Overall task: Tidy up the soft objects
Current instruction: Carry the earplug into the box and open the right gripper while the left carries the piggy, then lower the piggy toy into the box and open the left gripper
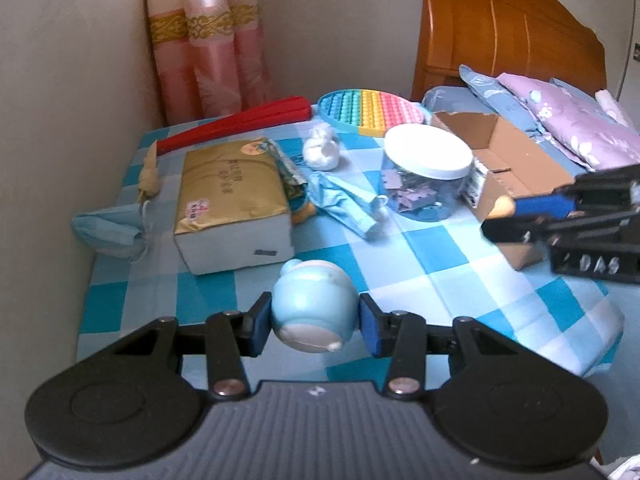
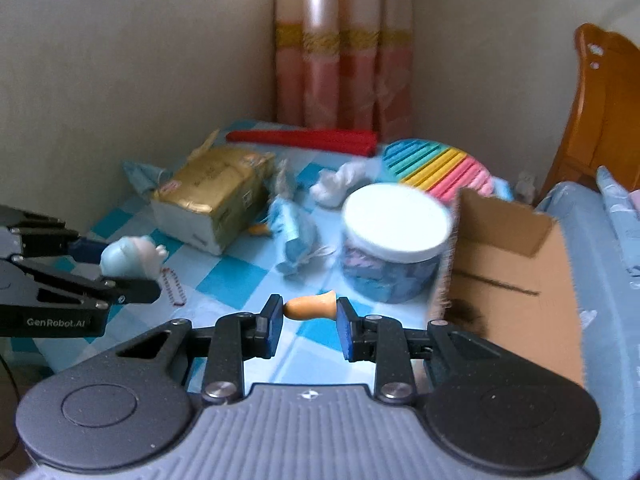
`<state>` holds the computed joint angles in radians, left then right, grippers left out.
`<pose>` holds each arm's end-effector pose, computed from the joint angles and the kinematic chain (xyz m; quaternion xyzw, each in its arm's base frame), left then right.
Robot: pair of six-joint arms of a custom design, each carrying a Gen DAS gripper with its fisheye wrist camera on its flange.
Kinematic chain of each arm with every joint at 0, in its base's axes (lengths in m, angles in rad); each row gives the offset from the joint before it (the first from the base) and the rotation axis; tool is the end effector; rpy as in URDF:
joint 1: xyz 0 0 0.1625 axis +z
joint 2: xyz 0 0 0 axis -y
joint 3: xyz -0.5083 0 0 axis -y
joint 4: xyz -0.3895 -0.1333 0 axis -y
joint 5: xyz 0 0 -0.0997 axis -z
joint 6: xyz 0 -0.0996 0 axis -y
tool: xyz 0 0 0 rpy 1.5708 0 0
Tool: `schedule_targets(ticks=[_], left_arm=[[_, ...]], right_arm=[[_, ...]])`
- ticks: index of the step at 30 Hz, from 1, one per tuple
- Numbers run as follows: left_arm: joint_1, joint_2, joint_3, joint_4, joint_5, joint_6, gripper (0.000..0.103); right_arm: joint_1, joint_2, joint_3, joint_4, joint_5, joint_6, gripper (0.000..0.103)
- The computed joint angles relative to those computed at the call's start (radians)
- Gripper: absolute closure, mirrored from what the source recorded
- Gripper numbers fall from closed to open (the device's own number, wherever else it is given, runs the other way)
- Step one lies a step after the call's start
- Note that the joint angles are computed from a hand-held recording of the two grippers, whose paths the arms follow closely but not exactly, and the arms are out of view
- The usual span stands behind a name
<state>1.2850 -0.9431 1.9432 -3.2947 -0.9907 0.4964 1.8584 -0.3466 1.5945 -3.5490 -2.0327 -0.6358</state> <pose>0.0002 -0.6659 0.2497 0.2480 0.8671 -0.3093 0.3017 0.2939 -0.6800 -0.0341 0.3319 -0.8505 0.3053 0.2708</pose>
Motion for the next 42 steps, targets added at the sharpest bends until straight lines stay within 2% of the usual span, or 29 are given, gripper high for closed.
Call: schedule_targets(ticks=[7,10,15,17,18,19,20,22,25,29,36,42], left_arm=[[-0.038,0.005,0.017,-0.013,-0.002,0.019,0.059],[-0.055,0.017,0.017,-0.023,0.004,0.044,0.059],[-0.077,0.037,0.002,-0.012,-0.003,0.060,0.059],[-0.085,0.045,-0.006,-0.001,-0.005,0.059,0.059],[-0.089,0.050,-0.011,0.003,-0.005,0.061,0.059],[-0.094,0.056,-0.019,0.008,-0.005,0.064,0.059],[-0.098,0.060,-0.022,0.010,-0.005,0.067,0.059],[-0.106,0.069,-0.036,0.019,-0.010,0.076,0.059],[-0.117,0.083,-0.062,0.042,-0.019,0.085,0.059],[-0.131,0.104,-0.097,0.067,-0.046,0.107,0.059],[-0.155,0.157,-0.184,0.136,-0.102,0.156,0.059],[-0.159,0.213,-0.293,0.299,-0.152,0.142,0.059]], right_arm=[[-0.024,-0.045,0.053,-0.132,-0.060,-0.039,0.070],[-0.045,-0.054,0.057,-0.161,-0.105,-0.040,0.070],[-0.074,-0.068,0.074,-0.172,-0.130,-0.049,0.068],[-0.079,-0.071,0.081,-0.182,-0.124,-0.053,0.056],[-0.081,-0.073,0.086,-0.190,-0.121,-0.056,0.039],[-0.085,-0.077,0.097,-0.207,-0.102,-0.062,0.030],[-0.090,-0.082,0.109,-0.221,-0.078,-0.066,0.027],[-0.098,-0.095,0.137,-0.233,-0.033,-0.062,0.011],[-0.107,-0.108,0.168,-0.252,0.017,-0.052,0.001],[-0.111,-0.127,0.202,-0.226,0.046,-0.034,0.000],[-0.103,-0.123,0.234,-0.210,0.035,-0.093,0.000],[-0.102,-0.122,0.250,-0.175,0.048,-0.109,0.000]])
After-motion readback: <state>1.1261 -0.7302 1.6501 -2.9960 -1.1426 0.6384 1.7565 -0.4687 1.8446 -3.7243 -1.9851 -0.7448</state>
